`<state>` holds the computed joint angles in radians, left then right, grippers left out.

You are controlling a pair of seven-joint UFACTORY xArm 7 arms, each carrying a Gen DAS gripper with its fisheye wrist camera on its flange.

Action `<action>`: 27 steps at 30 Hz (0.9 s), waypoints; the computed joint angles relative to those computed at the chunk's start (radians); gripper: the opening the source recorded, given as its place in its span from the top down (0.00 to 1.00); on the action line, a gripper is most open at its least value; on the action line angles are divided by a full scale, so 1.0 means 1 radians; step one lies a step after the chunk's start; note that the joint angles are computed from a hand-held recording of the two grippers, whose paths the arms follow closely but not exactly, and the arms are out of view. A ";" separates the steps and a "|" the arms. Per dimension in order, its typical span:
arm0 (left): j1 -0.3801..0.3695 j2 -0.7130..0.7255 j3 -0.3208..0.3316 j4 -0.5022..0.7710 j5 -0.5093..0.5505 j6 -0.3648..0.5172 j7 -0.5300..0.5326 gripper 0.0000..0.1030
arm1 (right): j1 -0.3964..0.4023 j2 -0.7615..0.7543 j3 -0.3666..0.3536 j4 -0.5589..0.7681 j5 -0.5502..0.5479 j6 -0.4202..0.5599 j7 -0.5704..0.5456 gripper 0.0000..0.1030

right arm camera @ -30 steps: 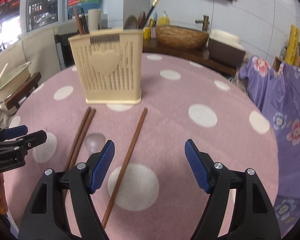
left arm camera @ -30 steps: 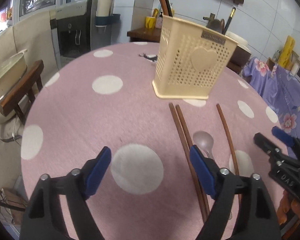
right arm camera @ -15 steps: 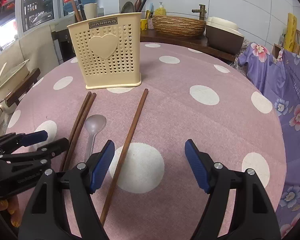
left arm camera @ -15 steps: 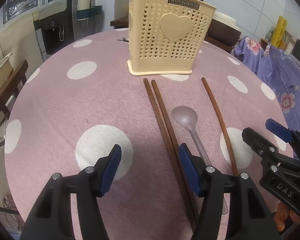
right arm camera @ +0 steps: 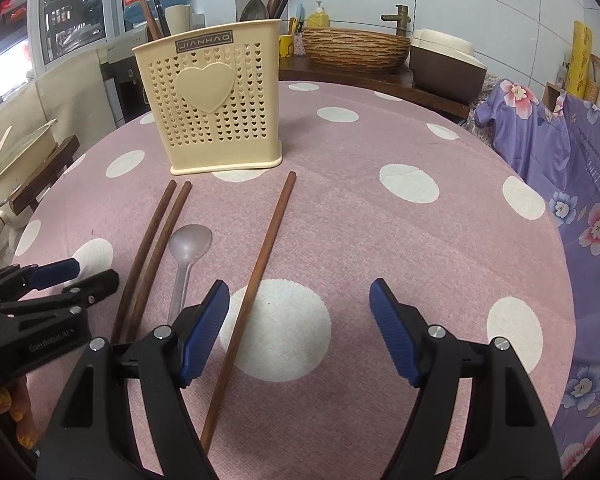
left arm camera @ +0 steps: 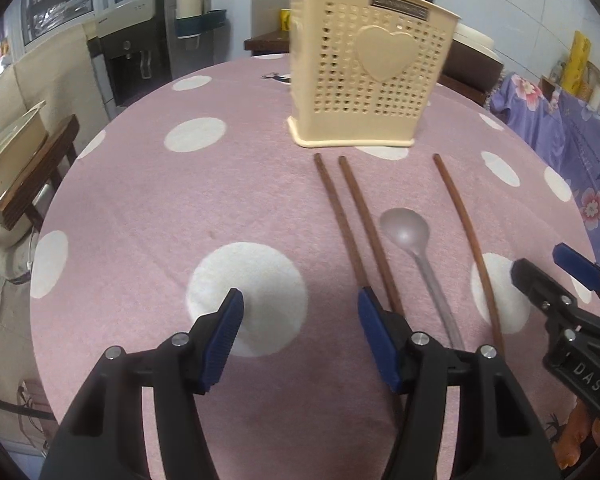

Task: Organize utensils
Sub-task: 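Position both open tools above the remaining brown chopsticks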

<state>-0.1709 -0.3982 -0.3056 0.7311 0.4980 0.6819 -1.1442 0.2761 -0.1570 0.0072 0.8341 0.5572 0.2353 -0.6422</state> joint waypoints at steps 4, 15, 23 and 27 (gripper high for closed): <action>0.004 -0.020 0.011 -0.016 -0.011 -0.025 -0.017 0.42 | 0.000 0.004 0.003 0.007 -0.005 0.004 0.003 0.29; -0.016 0.063 -0.001 0.044 0.017 -0.022 -0.016 0.42 | -0.007 0.000 0.004 0.001 -0.023 0.009 0.024 0.29; -0.030 0.079 0.008 0.062 0.026 -0.004 -0.013 0.42 | -0.011 0.008 0.010 0.000 -0.031 0.012 0.033 0.29; -0.035 0.094 0.006 0.076 0.054 0.019 -0.014 0.41 | -0.014 0.009 0.011 0.001 -0.035 0.012 0.042 0.29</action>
<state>-0.2059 -0.3042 -0.2998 0.8074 0.5522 0.7005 -1.1579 0.2618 -0.1483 0.0179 0.8353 0.5224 0.2468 -0.5999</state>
